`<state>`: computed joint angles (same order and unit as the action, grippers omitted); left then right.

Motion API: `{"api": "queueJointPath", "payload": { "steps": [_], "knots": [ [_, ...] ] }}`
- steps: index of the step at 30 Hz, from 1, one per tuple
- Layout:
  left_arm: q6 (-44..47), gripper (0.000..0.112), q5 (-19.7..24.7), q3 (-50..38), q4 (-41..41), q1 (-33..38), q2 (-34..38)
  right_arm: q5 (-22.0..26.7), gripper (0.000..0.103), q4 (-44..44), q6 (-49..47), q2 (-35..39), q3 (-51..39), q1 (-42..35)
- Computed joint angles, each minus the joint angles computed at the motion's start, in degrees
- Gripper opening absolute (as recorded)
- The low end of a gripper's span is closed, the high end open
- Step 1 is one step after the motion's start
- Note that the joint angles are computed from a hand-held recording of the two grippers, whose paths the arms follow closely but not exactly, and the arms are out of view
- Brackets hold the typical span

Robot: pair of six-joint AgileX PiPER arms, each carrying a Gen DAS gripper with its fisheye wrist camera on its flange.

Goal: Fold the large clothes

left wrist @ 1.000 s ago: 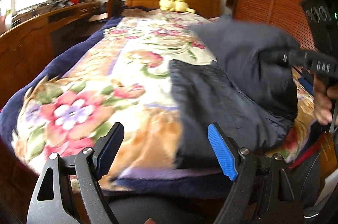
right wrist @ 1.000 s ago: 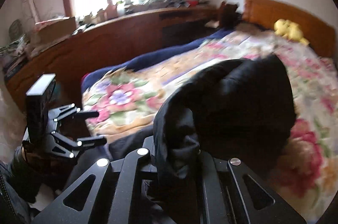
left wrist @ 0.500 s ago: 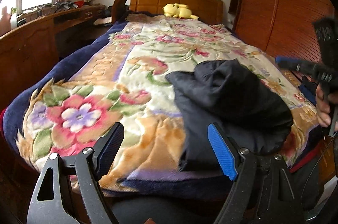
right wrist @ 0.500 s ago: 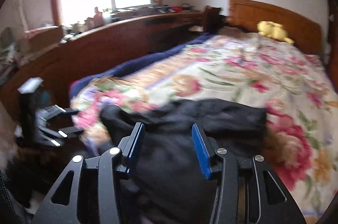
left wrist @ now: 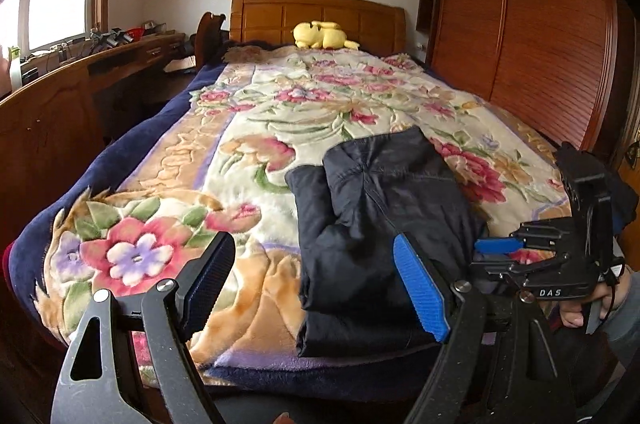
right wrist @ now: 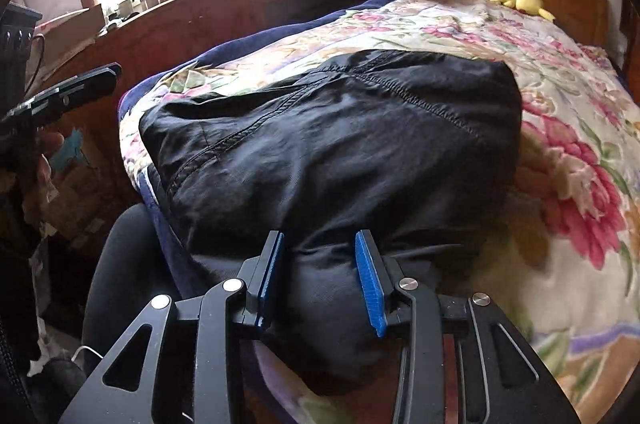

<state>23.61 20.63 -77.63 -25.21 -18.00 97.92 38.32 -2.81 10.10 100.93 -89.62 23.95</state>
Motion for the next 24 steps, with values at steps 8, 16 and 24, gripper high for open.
{"api": "queueJointPath", "payload": {
  "steps": [8,16,24],
  "knots": [
    [-4.37,0.082,0.56,0.60,4.07,-0.73,0.78,-0.69,0.039,2.33,-4.20,-3.70,4.26,-1.46],
    [-5.94,0.082,0.86,0.45,5.61,-0.86,1.50,-3.02,0.039,-2.09,0.07,-6.54,8.54,0.65],
    [-4.68,0.082,0.38,1.60,4.23,-0.54,1.38,-3.41,0.039,-3.68,1.61,-7.23,9.13,1.33]
  ]
}}
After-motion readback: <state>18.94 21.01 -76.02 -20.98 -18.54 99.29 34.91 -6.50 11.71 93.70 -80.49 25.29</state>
